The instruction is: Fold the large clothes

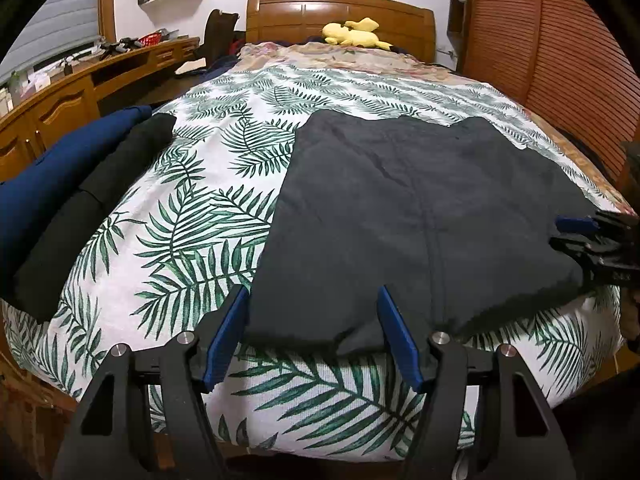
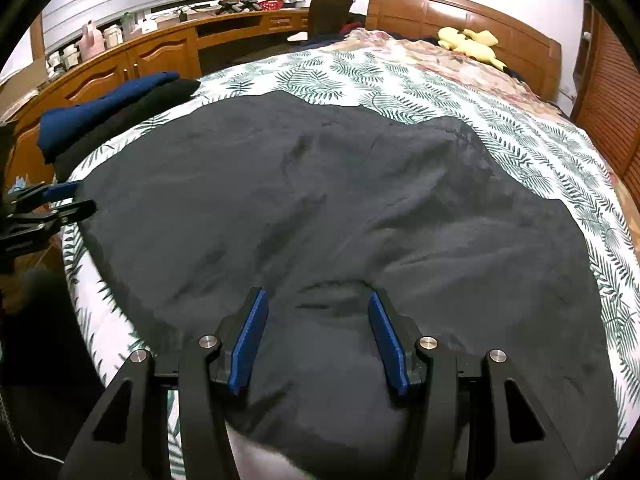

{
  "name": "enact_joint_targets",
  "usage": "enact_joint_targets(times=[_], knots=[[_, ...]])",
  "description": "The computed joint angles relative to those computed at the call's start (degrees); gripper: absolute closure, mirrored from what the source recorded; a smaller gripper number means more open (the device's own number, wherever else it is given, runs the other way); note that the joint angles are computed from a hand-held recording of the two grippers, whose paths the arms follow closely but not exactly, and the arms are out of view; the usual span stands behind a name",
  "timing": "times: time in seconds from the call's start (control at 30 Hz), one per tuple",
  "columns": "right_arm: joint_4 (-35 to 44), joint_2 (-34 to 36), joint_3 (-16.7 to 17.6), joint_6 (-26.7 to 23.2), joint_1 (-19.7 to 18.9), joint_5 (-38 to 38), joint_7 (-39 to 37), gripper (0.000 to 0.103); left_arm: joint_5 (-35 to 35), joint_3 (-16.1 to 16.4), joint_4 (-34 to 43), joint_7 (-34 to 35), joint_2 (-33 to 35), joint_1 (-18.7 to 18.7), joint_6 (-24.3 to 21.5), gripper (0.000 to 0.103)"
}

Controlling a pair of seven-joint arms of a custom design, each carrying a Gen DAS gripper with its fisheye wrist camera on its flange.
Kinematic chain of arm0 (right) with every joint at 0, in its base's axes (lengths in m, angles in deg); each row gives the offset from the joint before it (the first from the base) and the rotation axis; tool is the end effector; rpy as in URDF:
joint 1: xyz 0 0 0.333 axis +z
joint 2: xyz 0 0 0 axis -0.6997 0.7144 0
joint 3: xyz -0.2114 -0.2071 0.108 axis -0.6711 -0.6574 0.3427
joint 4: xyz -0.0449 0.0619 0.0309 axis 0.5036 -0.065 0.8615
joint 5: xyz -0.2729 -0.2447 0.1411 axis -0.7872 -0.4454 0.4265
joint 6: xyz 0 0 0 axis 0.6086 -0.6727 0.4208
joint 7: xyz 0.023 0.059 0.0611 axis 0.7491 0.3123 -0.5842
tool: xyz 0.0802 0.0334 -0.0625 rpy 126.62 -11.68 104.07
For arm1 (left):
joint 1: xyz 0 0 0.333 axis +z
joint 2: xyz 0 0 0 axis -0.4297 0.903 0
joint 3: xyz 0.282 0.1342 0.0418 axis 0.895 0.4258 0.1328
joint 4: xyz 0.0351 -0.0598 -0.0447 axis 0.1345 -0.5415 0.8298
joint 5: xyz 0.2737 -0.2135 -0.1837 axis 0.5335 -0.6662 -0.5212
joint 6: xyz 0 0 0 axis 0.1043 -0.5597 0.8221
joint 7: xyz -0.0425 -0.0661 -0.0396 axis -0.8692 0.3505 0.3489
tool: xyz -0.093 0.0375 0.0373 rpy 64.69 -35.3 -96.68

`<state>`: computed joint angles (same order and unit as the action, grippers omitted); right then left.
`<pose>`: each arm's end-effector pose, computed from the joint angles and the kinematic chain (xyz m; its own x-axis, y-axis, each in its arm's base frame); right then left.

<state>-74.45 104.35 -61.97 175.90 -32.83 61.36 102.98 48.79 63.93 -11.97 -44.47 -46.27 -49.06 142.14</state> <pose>0.7248 0.1799 0.3767 0.4945 -0.8663 0.0700 -0.6277 -0.4117 -0.6607 0.6654 -0.2691 0.3032 -0.0089 -0.9989 0.0464 -0.7114 -0.0263 -0.7023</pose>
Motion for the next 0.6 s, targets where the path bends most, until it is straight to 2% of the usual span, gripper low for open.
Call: enact_joint_targets(times=[0.07, 0.13, 0.2, 0.4, 0.43, 0.47, 0.5, 0.53, 0.6], knots=[[-0.77, -0.66, 1.07, 0.05, -1.02, 0.94, -1.19, 0.048, -2.38, -2.17, 0.16, 2.13, 0.3, 2.03, 0.04, 0.037], [-1.82, -1.49, 2.17, 0.12, -2.05, 2.29, -2.52, 0.048, -4.12, -2.9, 0.02, 3.45, 0.44, 2.87, 0.4, 0.037], [-2.93, -2.41, 3.11, 0.22, -2.97, 3.76, -3.99, 0.048, -5.93, -3.3, 0.26, 4.68, 0.62, 3.04, -1.25, 0.037], [-5.64, -4.35, 4.76, 1.18, -4.88, 7.81, -8.03, 0.048, -9.9, -4.1, 0.84, 5.97, 0.9, 3.35, -2.46, 0.037], [-5.89, -4.56, 5.13, 1.1, -5.34, 8.66, -8.79, 0.048, -10.57, -4.68, 0.93, 6.71, 0.9, 3.75, -2.45, 0.042], [-6.15, -4.76, 5.36, 1.07, -5.67, 9.45, -9.42, 0.048, -11.39, -5.54, 1.08, 7.81, 1.01, 4.41, -2.03, 0.062], [-6.41, -4.96, 5.45, 1.05, -5.83, 10.11, -9.89, 0.048, -13.42, -8.15, 1.12, 10.58, 1.28, 6.58, -0.91, 0.073], [-6.43, -5.04, 5.57, 0.9, -6.04, 10.76, -10.39, 0.048, -14.67, -8.76, 1.15, 11.75, 1.31, 7.02, -0.69, 0.075], [-7.29, -5.67, 6.23, 1.0, -6.86, 12.53, -12.04, 0.048, -15.14, -7.24, 2.07, 12.26, 1.26, 5.19, -1.96, 0.079]])
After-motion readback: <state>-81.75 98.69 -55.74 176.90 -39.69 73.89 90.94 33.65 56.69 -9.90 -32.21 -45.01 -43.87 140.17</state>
